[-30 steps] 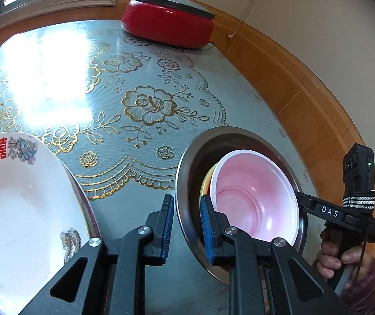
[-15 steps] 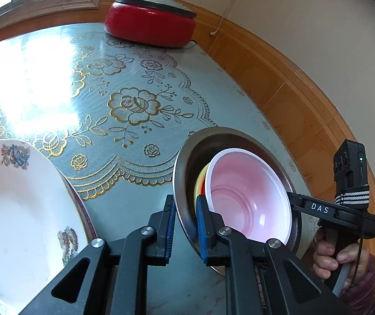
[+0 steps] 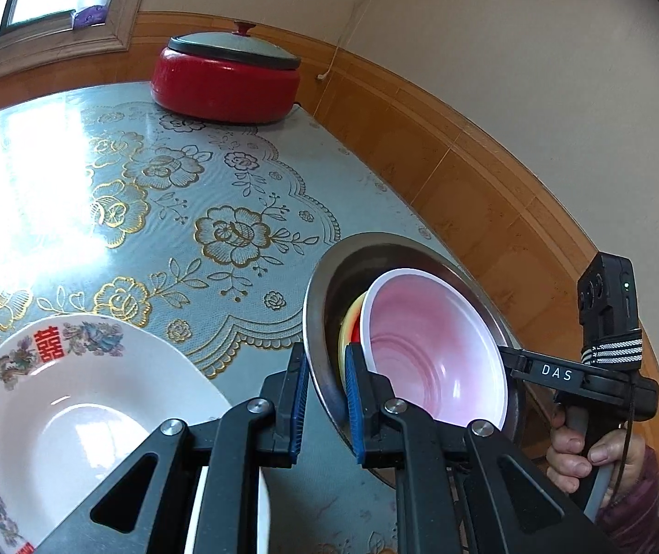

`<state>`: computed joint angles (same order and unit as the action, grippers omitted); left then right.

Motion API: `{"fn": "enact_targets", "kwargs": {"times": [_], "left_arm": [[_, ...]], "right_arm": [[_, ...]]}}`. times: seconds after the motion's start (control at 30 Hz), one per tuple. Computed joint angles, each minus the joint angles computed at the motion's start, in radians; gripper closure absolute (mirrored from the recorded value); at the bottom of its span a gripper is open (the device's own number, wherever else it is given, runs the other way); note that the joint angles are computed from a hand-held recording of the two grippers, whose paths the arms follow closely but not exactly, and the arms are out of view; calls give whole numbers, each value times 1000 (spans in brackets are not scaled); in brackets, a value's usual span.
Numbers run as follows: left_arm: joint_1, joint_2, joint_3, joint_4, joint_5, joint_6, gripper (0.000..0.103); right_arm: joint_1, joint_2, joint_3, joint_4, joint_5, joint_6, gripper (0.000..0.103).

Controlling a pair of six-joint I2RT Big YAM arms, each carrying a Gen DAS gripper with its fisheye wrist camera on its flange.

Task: Organize plates and bowls
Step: 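Carry the nested bowls over the plate stack with both grippers, then lower the steel bowl onto the plate stack with both grippers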

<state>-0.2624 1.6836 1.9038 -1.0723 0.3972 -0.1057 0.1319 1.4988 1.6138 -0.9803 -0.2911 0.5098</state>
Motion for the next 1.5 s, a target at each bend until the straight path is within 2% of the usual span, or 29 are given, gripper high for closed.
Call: {"fn": "enact_targets", "kwargs": {"times": [0.23,0.37,0.53,0.83,1.03,1.13,1.5], "left_arm": [[98,-47,-15,-33,69,101,89],[147,-77,-39,-44,80,119,89],[202,-134,-108,-5,78,79,89],[260,-210,-213,43,-35,-10,89],[296,-219,-245,48,-43,-16,89],[316,-207,-247,36,-19,18,89],[372,-96,-149,-109,110,212,89]], "right_arm": [[116,-19,5,30,86,79,95],[164,1,28,34,86,100,95],[201,47,76,30,48,70,95],[251,148,173,-8,-57,-23,94],[285,186,203,-22,-55,-34,94],[300,195,204,-13,-26,-12,94],[365,190,188,-9,165,139,94]]}}
